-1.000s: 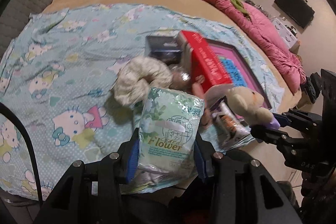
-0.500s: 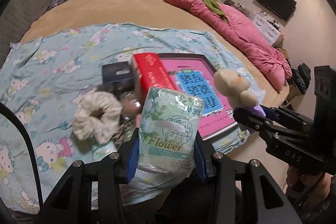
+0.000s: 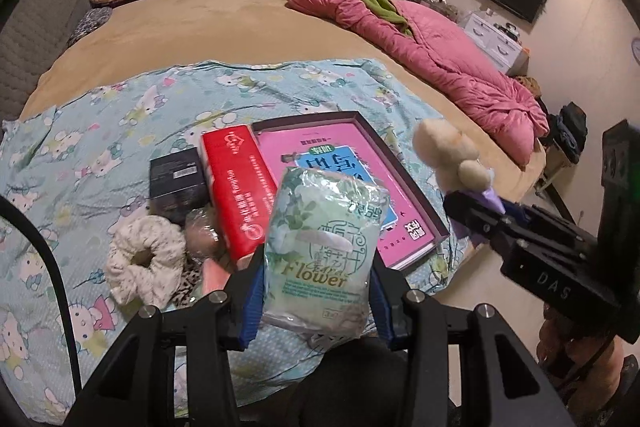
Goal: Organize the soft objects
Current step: 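Carry the tissue pack with left tool while right carries bear toward tray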
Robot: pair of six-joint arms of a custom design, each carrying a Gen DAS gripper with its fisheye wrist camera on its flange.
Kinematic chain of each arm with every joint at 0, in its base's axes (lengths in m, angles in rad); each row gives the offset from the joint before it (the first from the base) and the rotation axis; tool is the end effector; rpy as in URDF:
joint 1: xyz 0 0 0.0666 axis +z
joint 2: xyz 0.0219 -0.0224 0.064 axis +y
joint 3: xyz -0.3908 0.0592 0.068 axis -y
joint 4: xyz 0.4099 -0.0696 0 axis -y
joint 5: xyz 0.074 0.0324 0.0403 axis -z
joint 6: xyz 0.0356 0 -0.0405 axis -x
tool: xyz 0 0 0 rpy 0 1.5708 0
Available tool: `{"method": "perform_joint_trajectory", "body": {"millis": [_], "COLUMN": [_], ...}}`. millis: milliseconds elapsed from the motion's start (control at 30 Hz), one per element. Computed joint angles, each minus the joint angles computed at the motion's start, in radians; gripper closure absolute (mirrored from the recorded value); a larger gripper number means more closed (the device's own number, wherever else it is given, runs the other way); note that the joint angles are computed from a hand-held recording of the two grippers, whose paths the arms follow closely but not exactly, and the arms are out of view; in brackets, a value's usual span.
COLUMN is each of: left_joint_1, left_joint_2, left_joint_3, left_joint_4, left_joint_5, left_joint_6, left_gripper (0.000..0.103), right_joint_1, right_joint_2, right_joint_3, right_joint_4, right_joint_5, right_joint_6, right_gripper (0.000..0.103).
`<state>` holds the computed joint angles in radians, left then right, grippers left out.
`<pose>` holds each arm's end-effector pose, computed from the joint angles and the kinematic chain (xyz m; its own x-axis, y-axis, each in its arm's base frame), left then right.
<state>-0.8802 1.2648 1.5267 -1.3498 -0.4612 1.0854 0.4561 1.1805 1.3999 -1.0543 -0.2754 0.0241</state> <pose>0.2756 -0.3092 0.5360 -0.7574 -0.3269 -0.5653 -0.2383 0.9443 -0.2268 0.3628 0.1883 0.5267 -0.6511 -0.3453 -0.6759 -0.6036 0.7755 0.1853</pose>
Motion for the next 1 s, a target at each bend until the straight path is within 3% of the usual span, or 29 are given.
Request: {"method": "perform_joint_trajectory", "body": {"millis": [467, 1000], "left_joint_1": [0.063, 0.116], "left_joint_2": [0.155, 0.281], "left_joint_3": [0.053, 0.075], "left_joint_4": [0.080, 0.125], "left_joint_5": [0.124, 0.210], "left_joint_6": [-0.121, -0.179], "left_gripper": [0.058, 0.058], "right_joint_1": [-0.121, -0.153], "right_joint_2": [0.044, 0.114], "right_joint_3": [-0.020, -0.040], "right_joint_4": [0.037, 0.045], "right_joint_5": [-0.027, -0.001], "right_joint_6": [-0.035, -0.040], "right_gripper": [0.064, 0.063]}}
